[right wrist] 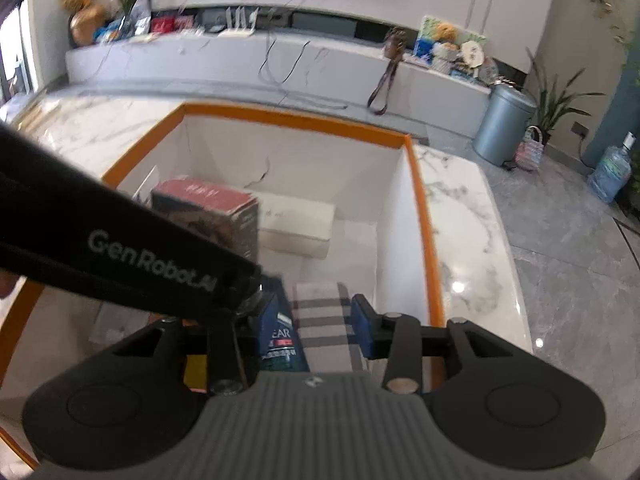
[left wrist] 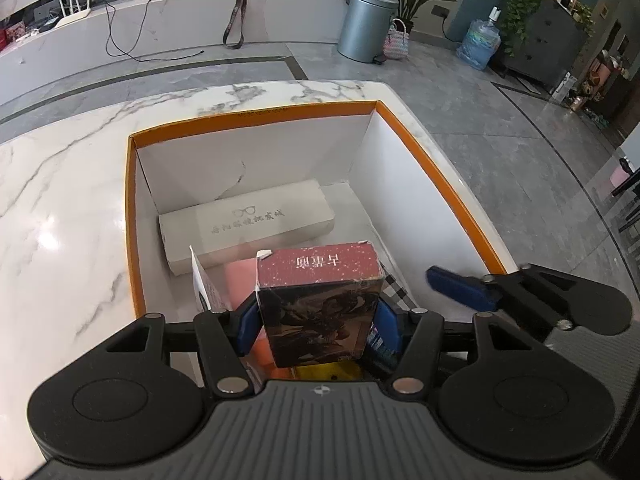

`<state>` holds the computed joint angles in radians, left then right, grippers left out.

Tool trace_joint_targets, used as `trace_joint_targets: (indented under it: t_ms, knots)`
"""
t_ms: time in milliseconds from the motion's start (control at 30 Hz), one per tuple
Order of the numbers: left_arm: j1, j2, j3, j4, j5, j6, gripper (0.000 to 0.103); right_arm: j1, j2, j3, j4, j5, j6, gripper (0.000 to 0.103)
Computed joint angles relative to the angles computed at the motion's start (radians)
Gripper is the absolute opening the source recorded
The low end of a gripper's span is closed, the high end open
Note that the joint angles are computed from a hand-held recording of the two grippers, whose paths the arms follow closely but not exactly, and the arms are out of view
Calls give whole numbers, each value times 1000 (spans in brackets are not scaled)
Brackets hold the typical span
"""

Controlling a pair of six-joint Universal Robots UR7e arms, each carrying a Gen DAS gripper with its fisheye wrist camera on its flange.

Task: Organize rigid objects
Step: 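Lower the card box into the box with the left tool while the right tool lowers the shampoo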

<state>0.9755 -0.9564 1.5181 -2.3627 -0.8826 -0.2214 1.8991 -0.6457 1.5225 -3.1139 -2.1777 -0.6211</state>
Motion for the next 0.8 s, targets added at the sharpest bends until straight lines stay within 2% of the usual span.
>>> trace_joint_targets:
  t_ms: [200,400,667,800]
  knots:
    - [-5,20,-16,-2,24,5,67,-17,-24,33,-88,43,74,41]
    - [-14,41,-28,0,64,27,67,-12,-14,37,-123,44,44,50]
    - [-27,48,-21,4,115,48,70,-15,-12,34,-125,53,37,52]
    - [-30,48,-4,-51,130,97,74,-17,-16,41,-130,61,42,52]
